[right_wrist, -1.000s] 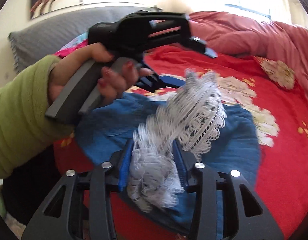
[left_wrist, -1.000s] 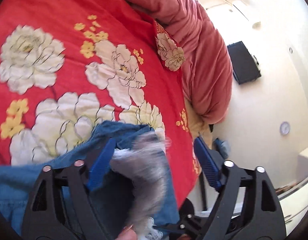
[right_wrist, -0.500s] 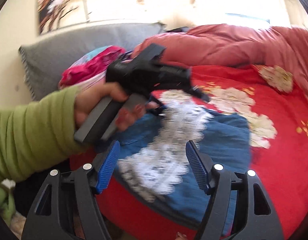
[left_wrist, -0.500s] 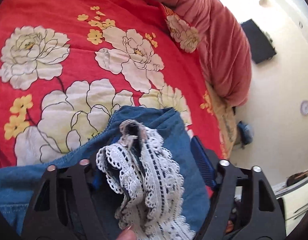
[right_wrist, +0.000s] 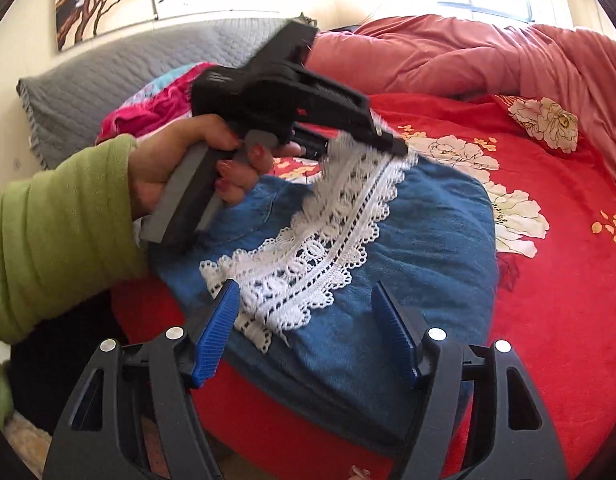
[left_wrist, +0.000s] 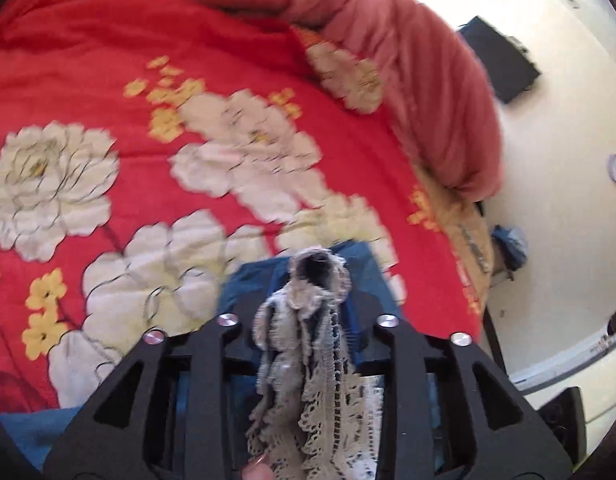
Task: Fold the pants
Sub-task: 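Lift the lace-trimmed leg with both tools and fold it over the other leg, then lower the lace leg onto the pants and open both tools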
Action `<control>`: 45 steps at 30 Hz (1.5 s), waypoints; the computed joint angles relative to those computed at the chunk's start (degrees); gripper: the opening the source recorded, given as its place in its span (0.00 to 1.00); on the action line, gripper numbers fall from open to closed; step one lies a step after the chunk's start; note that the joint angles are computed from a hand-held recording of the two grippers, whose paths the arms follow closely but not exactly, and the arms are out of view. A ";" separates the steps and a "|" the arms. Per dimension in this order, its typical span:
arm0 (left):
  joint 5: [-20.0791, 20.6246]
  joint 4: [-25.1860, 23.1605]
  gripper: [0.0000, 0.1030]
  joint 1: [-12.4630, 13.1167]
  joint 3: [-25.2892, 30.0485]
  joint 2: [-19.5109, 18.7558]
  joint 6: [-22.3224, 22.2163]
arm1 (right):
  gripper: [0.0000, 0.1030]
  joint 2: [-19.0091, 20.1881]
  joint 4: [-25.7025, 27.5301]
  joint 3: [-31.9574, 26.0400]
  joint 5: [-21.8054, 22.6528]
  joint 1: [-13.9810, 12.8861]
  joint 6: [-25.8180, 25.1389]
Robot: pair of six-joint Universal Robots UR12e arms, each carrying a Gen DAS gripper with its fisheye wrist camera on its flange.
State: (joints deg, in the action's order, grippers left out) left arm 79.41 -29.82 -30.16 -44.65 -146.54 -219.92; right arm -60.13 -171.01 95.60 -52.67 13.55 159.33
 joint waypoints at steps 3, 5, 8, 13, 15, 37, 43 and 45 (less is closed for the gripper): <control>-0.68 -0.97 0.41 0.32 -1.73 1.00 -3.33 | 0.65 -0.20 -1.19 0.32 0.25 -0.18 0.06; 0.72 0.00 0.49 0.31 -3.34 2.05 -4.01 | 0.65 -0.51 -1.91 0.69 0.08 -0.29 -0.16; 3.42 2.36 0.53 0.18 -7.48 4.85 -5.01 | 0.64 -1.27 -1.60 1.39 0.10 -0.14 -2.36; 4.95 2.85 0.55 -0.67 -11.00 7.79 -6.51 | 0.56 -2.29 -0.27 1.97 -2.21 1.55 -8.79; 4.81 3.08 0.55 -1.02 -10.57 7.50 -6.96 | 0.55 -2.30 0.69 1.64 -4.62 2.65 -10.57; 13.17 -7.21 0.55 -2.67 -5.27 5.75 -2.61 | 0.35 -1.36 8.02 0.43 4.37 1.47 -10.66; 19.85 -4.41 0.55 -4.41 -4.32 6.17 3.92 | 0.43 -1.70 0.68 0.99 6.88 -1.02 -3.05; 18.76 -4.56 0.55 -4.80 -2.76 5.16 6.29 | 0.43 -1.85 -0.09 0.93 2.05 -1.00 -0.23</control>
State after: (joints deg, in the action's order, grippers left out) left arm 98.16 -34.38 -34.96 -47.41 -141.38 -213.62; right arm -61.98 -171.10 96.53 -50.61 12.55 159.10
